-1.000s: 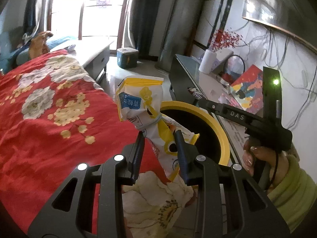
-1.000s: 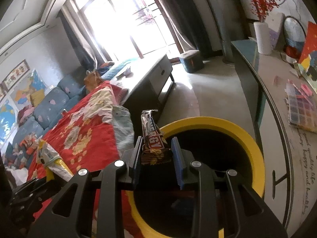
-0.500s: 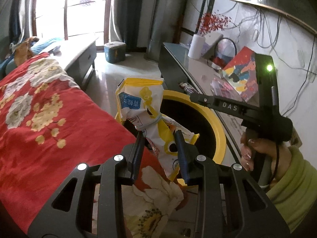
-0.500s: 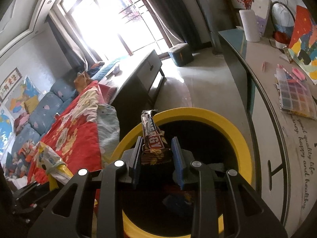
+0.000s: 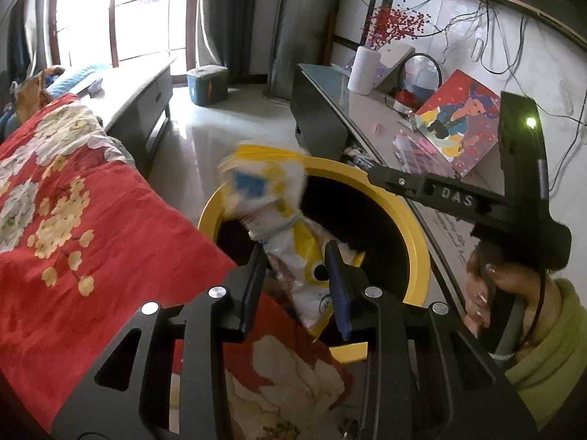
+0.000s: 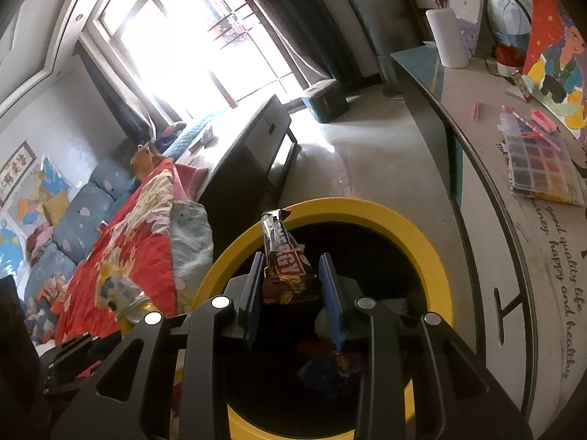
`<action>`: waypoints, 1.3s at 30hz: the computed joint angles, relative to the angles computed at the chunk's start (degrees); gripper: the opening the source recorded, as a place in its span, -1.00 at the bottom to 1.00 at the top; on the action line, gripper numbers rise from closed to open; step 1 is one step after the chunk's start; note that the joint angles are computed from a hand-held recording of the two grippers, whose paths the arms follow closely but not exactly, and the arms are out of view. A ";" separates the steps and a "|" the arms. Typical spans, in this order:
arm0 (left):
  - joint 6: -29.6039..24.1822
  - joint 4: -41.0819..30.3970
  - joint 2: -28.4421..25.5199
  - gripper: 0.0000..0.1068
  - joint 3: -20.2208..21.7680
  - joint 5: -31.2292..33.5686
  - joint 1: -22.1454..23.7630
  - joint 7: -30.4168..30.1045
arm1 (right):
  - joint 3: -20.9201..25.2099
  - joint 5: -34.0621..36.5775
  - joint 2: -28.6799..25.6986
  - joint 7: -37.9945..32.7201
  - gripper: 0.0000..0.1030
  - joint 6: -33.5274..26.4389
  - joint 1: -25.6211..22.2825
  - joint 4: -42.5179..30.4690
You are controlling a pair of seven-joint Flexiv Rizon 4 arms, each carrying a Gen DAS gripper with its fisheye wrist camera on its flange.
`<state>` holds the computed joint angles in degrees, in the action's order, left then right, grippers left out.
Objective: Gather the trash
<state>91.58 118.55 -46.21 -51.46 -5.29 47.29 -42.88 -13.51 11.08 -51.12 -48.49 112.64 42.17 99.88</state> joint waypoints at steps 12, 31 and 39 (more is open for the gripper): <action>1.12 0.46 -0.82 0.46 -2.99 0.33 3.01 -2.46 | -3.48 3.29 1.96 -0.92 0.30 0.77 3.62 3.67; 4.11 4.18 -0.33 0.72 -8.77 6.16 15.42 -10.42 | -21.53 9.18 4.08 -2.03 0.87 -2.08 24.20 10.75; 5.90 6.11 0.35 0.72 -10.94 9.16 22.27 -13.38 | -25.88 8.88 2.92 -3.50 0.87 -1.47 30.91 9.23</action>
